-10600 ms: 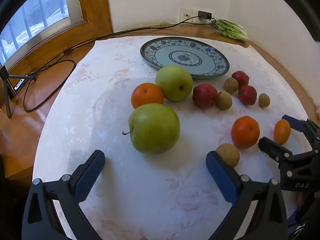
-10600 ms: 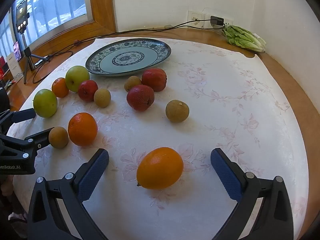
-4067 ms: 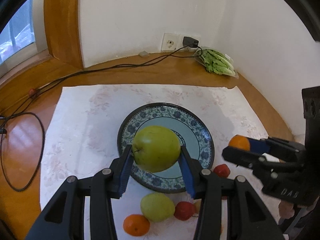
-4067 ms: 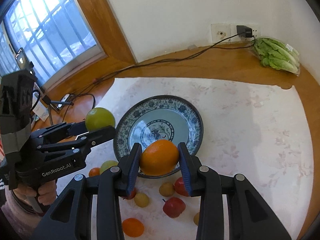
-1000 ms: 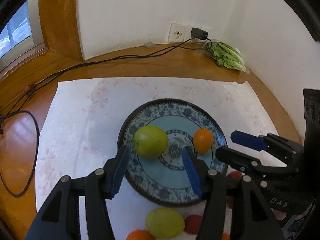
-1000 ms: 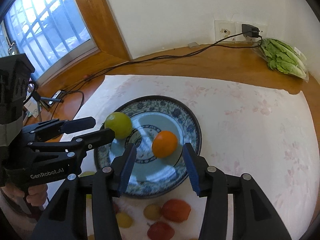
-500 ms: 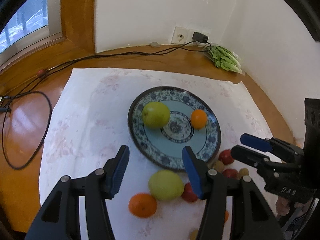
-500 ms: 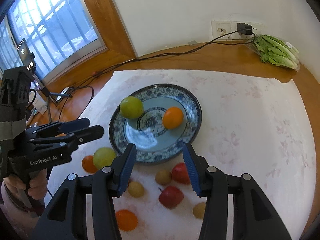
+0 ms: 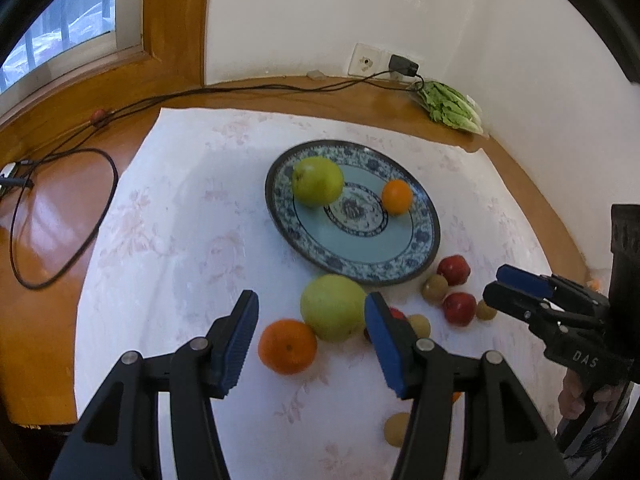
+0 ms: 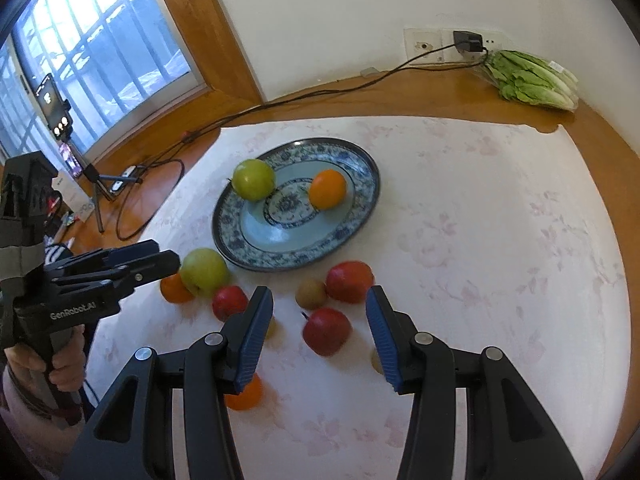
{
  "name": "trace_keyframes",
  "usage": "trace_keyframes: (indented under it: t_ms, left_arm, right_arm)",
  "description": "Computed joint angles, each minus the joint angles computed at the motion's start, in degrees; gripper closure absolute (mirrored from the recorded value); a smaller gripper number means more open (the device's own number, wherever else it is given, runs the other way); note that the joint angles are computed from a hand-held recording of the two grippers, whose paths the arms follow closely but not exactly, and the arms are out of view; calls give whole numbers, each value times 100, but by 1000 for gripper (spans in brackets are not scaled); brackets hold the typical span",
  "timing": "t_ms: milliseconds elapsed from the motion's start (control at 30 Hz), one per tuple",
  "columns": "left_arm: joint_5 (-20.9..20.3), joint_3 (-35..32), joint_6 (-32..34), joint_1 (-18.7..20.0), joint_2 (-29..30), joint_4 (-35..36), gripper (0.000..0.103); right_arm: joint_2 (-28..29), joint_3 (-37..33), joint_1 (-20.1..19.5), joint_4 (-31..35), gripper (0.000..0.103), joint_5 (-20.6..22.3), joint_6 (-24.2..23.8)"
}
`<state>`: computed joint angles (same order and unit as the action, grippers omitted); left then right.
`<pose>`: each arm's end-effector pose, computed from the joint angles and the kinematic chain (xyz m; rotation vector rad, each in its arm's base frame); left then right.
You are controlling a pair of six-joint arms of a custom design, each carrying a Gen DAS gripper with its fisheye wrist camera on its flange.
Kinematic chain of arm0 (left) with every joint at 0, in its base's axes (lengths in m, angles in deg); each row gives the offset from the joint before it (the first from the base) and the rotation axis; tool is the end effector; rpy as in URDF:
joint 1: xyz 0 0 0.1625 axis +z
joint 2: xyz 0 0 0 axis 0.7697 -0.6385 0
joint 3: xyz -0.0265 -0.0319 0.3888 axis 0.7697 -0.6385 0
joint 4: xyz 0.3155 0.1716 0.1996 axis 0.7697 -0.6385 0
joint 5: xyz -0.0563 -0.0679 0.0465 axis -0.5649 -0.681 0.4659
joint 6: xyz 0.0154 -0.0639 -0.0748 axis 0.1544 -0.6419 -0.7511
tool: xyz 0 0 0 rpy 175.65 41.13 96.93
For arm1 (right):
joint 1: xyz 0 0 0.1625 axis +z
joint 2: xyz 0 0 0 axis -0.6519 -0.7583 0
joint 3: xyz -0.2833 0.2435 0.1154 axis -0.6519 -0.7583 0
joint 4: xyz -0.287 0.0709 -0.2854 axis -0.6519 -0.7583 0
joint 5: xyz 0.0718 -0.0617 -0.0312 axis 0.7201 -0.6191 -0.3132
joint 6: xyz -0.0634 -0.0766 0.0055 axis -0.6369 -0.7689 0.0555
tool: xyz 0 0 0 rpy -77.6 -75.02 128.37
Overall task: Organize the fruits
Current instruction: 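Withdraw both tools from the plate back over the loose fruits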
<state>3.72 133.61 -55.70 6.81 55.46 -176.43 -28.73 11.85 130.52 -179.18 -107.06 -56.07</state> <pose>-0.2512 -0.7413 0.0470 0.4949 2.5311 -0.5973 0.0965 -0.7427 0.2259 0.3755 -2.5715 0.6901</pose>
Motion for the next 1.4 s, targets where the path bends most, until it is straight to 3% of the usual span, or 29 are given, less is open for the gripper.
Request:
trace_keyframes:
  t_ms: [300, 433, 733, 1233, 1400]
  left_arm:
    - [69, 420, -248, 14, -147, -119, 45]
    - [-9, 493, -309, 64, -178, -77, 45]
    - [127, 474, -239, 102, -117, -139, 45]
    - [255, 487, -99, 129, -81, -406, 45]
    - [94, 509, -50, 161, -105, -458, 53]
  right_arm:
    - [-296, 519, -108, -499, 53, -149, -16]
    - [-435, 726, -204, -704, 53, -51, 215]
    - [-517, 854, -308, -594, 53, 1, 414]
    - [-424, 898, -262, -782, 53, -84, 170]
    - [-392, 886, -253, -767, 53, -96, 116]
